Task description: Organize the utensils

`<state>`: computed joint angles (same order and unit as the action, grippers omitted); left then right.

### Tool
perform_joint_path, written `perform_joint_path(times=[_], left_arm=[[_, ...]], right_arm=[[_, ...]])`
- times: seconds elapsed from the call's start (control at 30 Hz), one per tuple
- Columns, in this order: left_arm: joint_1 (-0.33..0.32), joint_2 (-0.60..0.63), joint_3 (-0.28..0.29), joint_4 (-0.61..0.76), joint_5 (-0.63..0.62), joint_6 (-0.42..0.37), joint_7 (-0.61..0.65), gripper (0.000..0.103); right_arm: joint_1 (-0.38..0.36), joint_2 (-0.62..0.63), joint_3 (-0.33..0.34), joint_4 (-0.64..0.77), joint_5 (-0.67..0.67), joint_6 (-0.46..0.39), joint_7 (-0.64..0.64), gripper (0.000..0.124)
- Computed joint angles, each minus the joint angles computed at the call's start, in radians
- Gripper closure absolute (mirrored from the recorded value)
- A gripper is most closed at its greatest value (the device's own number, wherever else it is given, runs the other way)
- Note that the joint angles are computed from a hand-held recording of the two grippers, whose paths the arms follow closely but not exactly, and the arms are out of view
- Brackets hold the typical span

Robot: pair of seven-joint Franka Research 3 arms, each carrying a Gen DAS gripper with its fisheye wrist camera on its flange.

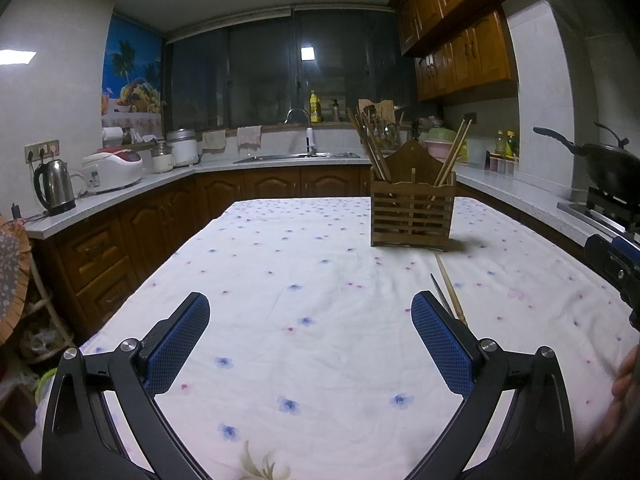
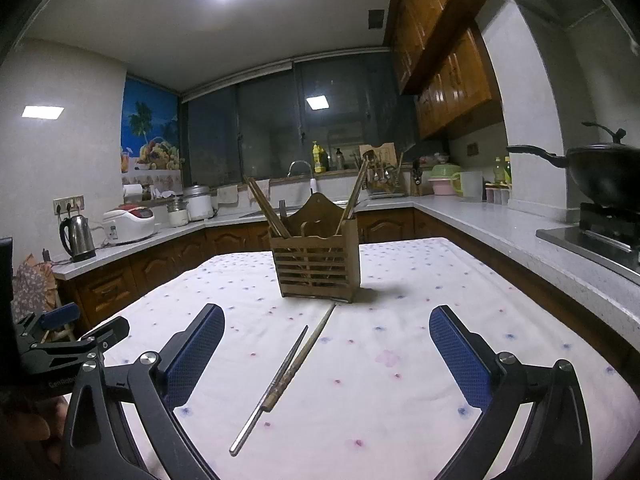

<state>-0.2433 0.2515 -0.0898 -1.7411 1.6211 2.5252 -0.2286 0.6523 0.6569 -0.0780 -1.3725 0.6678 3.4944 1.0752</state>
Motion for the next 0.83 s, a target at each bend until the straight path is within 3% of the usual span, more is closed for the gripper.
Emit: perform_joint_path(times=[0.13, 0.3, 0.6, 0.83], left_arm=[[0.001, 0.005, 0.001, 0.006, -0.005, 0.005, 0.005, 0.000], [0.003, 0.012, 0.003, 0.022, -0.028, 0.019, 0.030, 0.000], [-0.001, 0.030, 0.014, 0.055, -0.068, 0.031, 0.070, 0.000], [-0.002, 0.047, 0.022, 0.084, -0.108, 0.061, 0.122, 0.000]], right_arm=[[0.016, -0.002, -0.016, 0.000, 0.014, -0.013, -0.006, 0.021], [0.076, 0.012, -0.109, 0.027, 0.056, -0.068, 0.009, 0.021], [0.139, 0.042, -0.247, 0.060, 0.011, -0.145, 0.142, 0.021], [0.136, 0.072, -0.299, 0.111, -0.059, -0.224, 0.256, 0.021]])
